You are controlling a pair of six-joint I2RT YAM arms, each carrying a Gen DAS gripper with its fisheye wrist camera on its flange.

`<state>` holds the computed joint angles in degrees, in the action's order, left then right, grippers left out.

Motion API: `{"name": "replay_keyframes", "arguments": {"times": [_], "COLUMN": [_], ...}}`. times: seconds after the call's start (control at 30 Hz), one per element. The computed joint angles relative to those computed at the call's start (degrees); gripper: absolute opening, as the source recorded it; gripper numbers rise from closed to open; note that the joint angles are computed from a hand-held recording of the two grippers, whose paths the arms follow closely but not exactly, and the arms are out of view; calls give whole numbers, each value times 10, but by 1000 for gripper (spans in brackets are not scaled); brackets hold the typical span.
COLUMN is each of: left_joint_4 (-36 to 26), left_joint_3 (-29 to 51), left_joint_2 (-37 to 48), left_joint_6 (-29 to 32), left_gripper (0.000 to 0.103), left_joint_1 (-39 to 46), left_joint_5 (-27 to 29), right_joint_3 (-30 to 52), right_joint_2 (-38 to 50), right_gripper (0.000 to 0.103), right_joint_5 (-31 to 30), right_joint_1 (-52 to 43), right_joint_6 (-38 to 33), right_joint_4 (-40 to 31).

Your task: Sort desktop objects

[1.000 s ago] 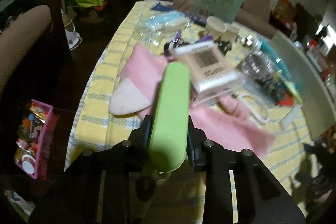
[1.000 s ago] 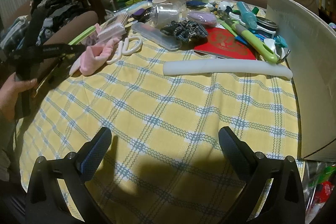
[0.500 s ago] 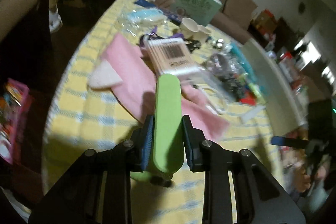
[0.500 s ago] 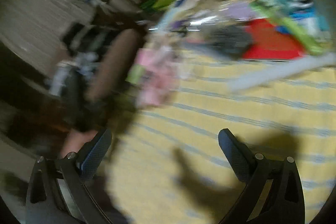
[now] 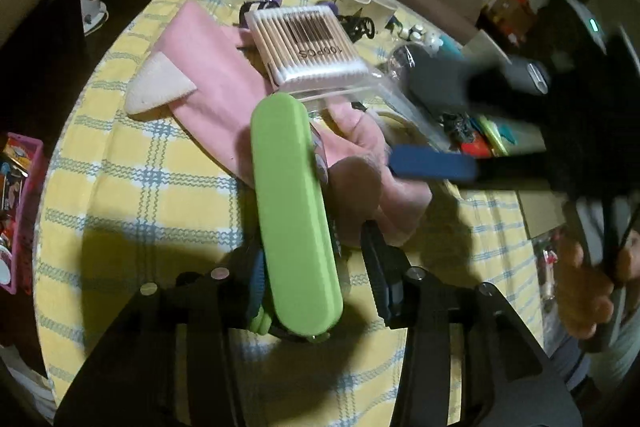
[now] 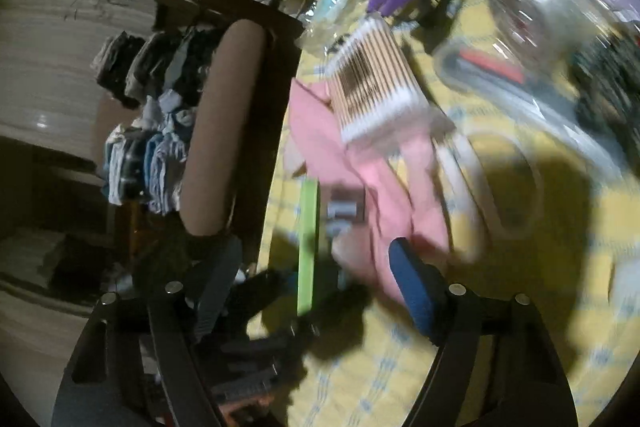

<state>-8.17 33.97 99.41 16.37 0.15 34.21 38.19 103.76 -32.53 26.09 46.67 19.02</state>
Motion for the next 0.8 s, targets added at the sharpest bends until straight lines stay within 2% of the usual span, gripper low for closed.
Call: {"name": "replay_keyframes", "arguments": {"times": [0.07, 0.2, 0.27, 0.37, 0.4, 0.43, 0.6, 0.8], "left_joint_4": [-1, -5, -6, -5, -6, -7, -23, -71], "left_joint_3": [5, 8, 14, 15, 17, 18, 23, 16], "left_joint_2": [6, 11, 16, 18, 20, 21, 9, -99], "left_joint_6": [5, 19, 20, 18, 18, 19, 24, 17], "left_gripper": [40, 40, 40, 40, 40, 40, 40, 40], "left_joint_1": [2, 5, 3, 4, 5, 5, 4, -11], "left_joint_5": [5, 11, 11, 13, 14, 14, 17, 32], "right_joint_3": [20, 87, 120, 143, 146, 146, 113, -8], "right_joint_2": [12, 52, 81, 106, 107, 109, 81, -53], "right_gripper": [78, 78, 74, 63, 48, 46, 45, 44], "right_joint_5": [8, 41, 52, 62, 69, 60, 48, 0], "right_joint_1": [2, 17, 29, 43, 46, 47, 42, -1], "right_joint_6": [-14, -68, -86, -99, -101, -99, -83, -34], "right_joint_4": [-12, -86, -125, -148, -149, -145, -111, -40]}}
